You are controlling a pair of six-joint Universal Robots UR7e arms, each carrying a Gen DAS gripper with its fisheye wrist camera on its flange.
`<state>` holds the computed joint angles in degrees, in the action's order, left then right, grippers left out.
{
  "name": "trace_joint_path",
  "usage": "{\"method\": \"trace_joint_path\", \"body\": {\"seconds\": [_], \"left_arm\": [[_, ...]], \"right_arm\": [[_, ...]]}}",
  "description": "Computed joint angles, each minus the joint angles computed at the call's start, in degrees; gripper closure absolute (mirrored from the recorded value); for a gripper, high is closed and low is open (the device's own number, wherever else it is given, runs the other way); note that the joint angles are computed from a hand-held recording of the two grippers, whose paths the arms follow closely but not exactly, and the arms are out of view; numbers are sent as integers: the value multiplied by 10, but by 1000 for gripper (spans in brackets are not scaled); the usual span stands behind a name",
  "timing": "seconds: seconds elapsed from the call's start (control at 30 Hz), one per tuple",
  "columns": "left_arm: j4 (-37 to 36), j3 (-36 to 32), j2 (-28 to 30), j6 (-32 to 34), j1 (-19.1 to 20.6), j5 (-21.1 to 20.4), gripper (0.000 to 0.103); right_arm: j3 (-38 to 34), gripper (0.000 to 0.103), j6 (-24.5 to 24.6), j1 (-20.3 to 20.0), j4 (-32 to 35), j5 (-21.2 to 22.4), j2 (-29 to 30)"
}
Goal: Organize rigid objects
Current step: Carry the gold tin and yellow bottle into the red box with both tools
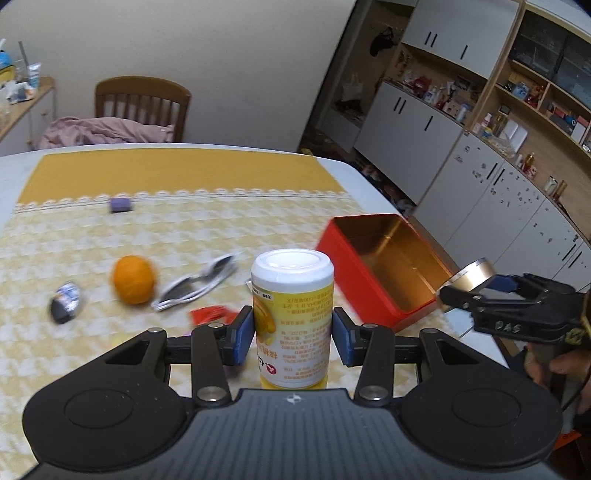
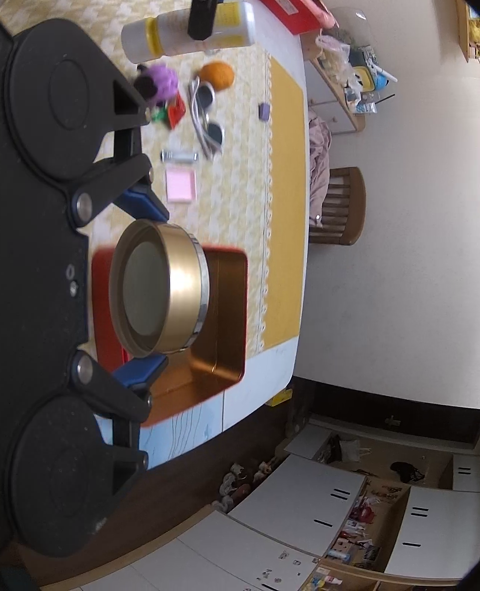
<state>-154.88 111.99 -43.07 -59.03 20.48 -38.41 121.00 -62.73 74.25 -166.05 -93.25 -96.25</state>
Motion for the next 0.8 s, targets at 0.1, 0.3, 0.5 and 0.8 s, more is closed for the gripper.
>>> {"method": "trace_joint_path", "body": {"seconds": [0.1,0.3,0.5,0.8], "left_arm": [[4,-59,39,32,16,-9,59],[30,-191,123,73,45,-8,59],[95,-314,192,83,68,-14,59],[242,-463,267,68,98,-33,59]], "right_arm": [[-34,27,-9,-13,15,9,21],[-111,27,-35,-27,71,16,67],[-174,27,-69,-35,143,16,102],[-231,27,-110,-39,223,15,135]]}}
